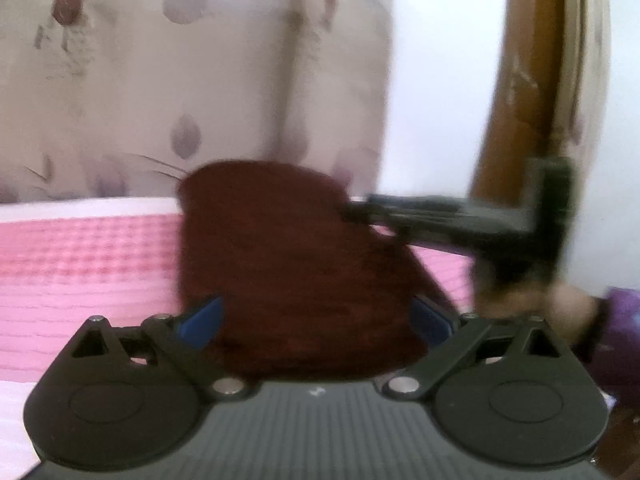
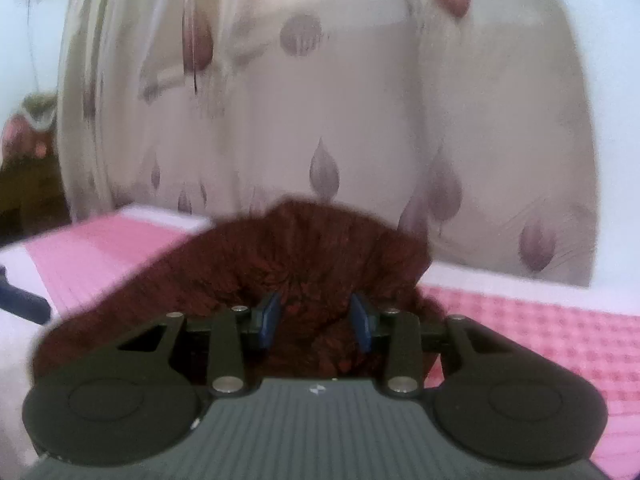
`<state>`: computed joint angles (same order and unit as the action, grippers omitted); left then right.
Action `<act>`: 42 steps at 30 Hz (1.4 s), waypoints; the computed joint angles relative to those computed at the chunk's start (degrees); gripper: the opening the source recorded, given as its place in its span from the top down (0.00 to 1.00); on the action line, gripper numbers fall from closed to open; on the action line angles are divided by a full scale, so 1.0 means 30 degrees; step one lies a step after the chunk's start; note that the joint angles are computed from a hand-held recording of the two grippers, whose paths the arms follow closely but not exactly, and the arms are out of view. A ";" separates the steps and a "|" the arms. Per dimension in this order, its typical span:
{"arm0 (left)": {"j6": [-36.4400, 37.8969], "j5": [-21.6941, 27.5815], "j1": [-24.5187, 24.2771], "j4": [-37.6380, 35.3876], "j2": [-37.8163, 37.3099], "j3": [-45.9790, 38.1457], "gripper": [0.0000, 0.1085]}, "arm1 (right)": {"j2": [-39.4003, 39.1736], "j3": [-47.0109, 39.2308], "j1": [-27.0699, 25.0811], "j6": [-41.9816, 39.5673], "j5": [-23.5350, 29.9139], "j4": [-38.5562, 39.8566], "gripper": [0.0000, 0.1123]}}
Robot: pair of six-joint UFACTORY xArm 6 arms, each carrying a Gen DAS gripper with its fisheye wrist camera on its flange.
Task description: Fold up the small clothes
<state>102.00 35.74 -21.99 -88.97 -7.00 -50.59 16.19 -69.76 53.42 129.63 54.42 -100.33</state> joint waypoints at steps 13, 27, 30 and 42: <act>0.0817 -0.3081 -0.0566 -0.0252 -0.1183 0.0814 0.08 | 0.2348 -0.2212 0.3459 -0.2440 0.3210 0.6200 0.63; 0.1049 -0.3911 -0.0838 -0.0235 -0.0765 0.0142 0.08 | 0.1520 -0.1192 0.4353 0.2183 0.4996 0.5142 0.13; -0.0619 -0.1820 0.0024 0.1084 0.0651 -0.1414 0.08 | 0.0360 0.0101 0.3905 0.3981 0.3885 0.4669 0.10; -1.5230 1.1588 0.3371 0.7849 1.4559 -1.7456 0.08 | -0.1740 0.3065 -0.2083 1.2799 -0.6067 -0.1217 0.10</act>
